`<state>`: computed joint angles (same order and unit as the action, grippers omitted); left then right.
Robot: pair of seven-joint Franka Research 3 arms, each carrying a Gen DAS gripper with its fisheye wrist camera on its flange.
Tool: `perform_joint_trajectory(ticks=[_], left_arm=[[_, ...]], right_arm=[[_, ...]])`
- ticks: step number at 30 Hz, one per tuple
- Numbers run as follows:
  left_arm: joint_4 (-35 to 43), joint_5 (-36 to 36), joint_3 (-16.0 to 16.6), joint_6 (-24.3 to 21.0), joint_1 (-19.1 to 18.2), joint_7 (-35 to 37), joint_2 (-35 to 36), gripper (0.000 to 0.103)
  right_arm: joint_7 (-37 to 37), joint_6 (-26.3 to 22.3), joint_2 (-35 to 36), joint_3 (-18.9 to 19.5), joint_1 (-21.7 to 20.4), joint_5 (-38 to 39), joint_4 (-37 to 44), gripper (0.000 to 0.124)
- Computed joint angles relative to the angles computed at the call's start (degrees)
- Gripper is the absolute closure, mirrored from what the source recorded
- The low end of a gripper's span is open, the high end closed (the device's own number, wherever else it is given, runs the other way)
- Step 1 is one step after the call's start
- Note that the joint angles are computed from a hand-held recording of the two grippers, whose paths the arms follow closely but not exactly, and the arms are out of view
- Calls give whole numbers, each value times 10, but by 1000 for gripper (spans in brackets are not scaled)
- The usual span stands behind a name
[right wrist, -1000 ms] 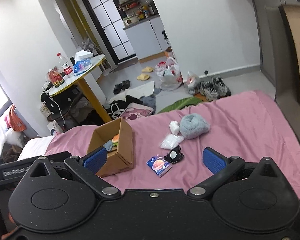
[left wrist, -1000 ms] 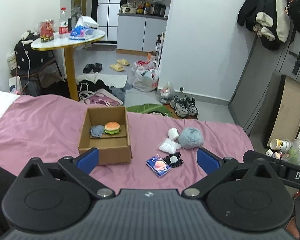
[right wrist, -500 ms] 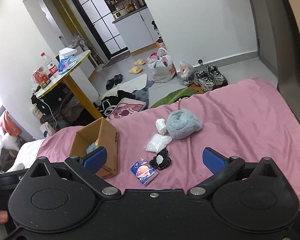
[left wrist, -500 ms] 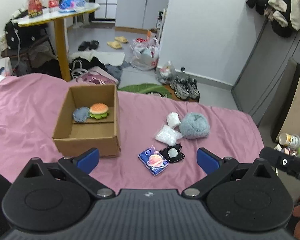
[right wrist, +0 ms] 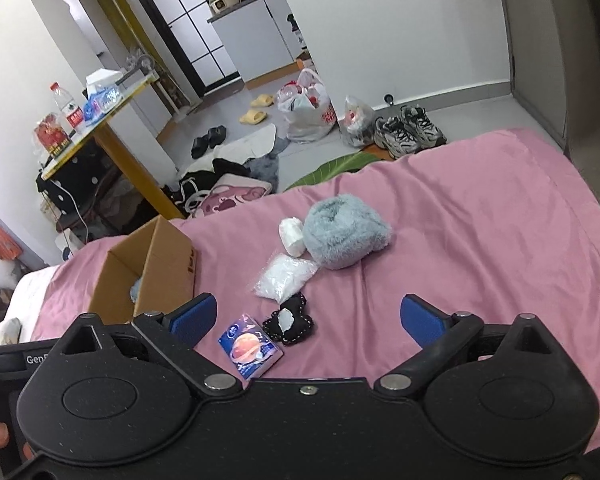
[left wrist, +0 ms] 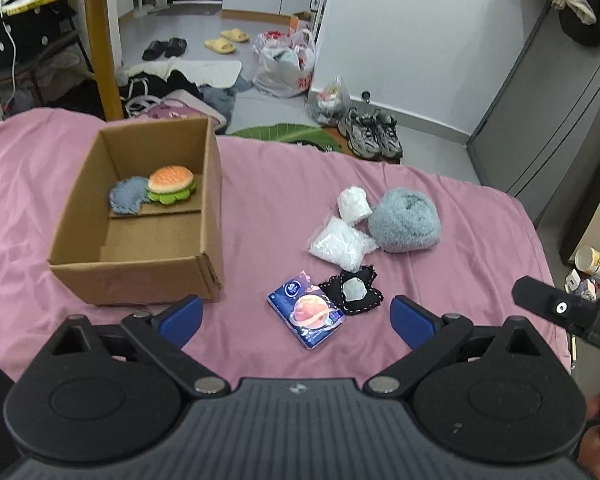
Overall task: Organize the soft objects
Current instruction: 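Lower the left tool onto the blue tissue pack and grasp it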
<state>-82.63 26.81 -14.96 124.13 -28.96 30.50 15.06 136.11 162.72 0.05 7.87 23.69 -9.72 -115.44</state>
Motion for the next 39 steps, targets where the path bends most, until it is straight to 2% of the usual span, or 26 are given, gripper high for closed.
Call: perform_joint_trajectory(ticks=[2,4,9,11,14,21,26,31,33,39], left_arm=[[1,-6,-1,5,2,7,7,3],[7,-6,1,4,2,15,17,3],[14,-34,2,17,9,28,40,17],[20,-40,3,15,9,35,49,23],[33,-56,5,15,10,42,66,26],[88,-79,11,-13,3,55,119,27],[136,-98,16,-41,-4,51,160,27],[188,-101,25,-70,-16,52,201,27],[206,-110,27,-83,-15,50,216,27],[202,-129,28,-76,-6,39,223,30]], right_arm=[[-5,3,10,-1,1,6,5,27],[-27,5,22,-2,2,29,12,34],[-99,7,44,-2,3,128,20,49],[-121,2,51,-2,4,162,24,51],[-136,-7,62,-6,7,178,33,54],[-149,-33,86,-14,11,192,58,54],[-203,-26,99,-2,1,253,68,55],[-281,-37,125,18,-14,350,94,76],[-294,-44,136,18,-15,371,105,78],[-327,-58,156,22,-19,416,127,80]])
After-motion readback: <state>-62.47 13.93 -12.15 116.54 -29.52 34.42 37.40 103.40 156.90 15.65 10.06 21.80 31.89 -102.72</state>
